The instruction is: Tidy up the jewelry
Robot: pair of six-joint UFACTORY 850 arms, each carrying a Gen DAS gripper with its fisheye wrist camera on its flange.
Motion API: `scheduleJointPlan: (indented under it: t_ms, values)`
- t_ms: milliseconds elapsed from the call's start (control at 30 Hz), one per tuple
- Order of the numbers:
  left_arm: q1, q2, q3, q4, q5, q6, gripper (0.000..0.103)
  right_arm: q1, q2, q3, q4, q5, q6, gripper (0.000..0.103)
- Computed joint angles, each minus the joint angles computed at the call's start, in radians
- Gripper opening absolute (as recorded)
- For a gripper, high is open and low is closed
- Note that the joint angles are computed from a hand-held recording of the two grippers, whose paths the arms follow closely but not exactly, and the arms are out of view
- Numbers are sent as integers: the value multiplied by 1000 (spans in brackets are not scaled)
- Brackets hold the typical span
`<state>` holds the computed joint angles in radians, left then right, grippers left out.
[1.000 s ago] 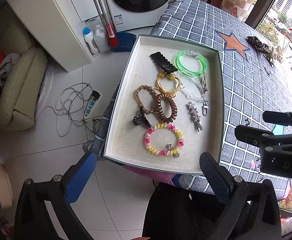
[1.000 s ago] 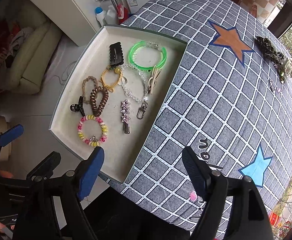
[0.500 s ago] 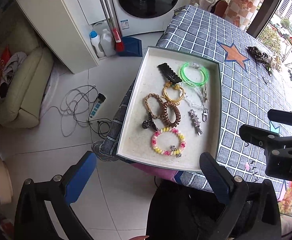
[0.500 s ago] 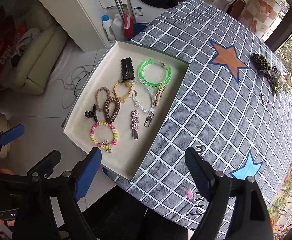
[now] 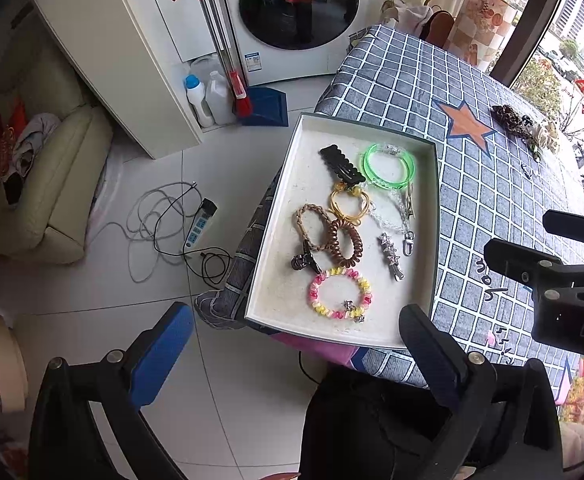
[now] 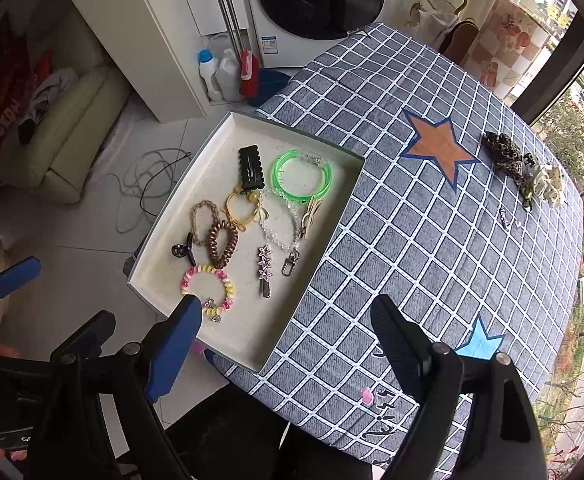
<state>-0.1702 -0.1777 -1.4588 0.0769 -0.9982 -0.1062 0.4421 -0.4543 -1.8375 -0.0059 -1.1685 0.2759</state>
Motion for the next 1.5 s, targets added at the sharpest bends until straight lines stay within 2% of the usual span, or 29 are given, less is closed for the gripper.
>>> scheduleJointPlan:
  t_ms: [567,1500]
  values:
    - [-5,-2,-11,4,-17,-9,103,2,-16,-29,-10,-57,-5,88]
    - [-10,1,-5,11,-22,-13,103,4,-18,-31,-5,-56,-5,88]
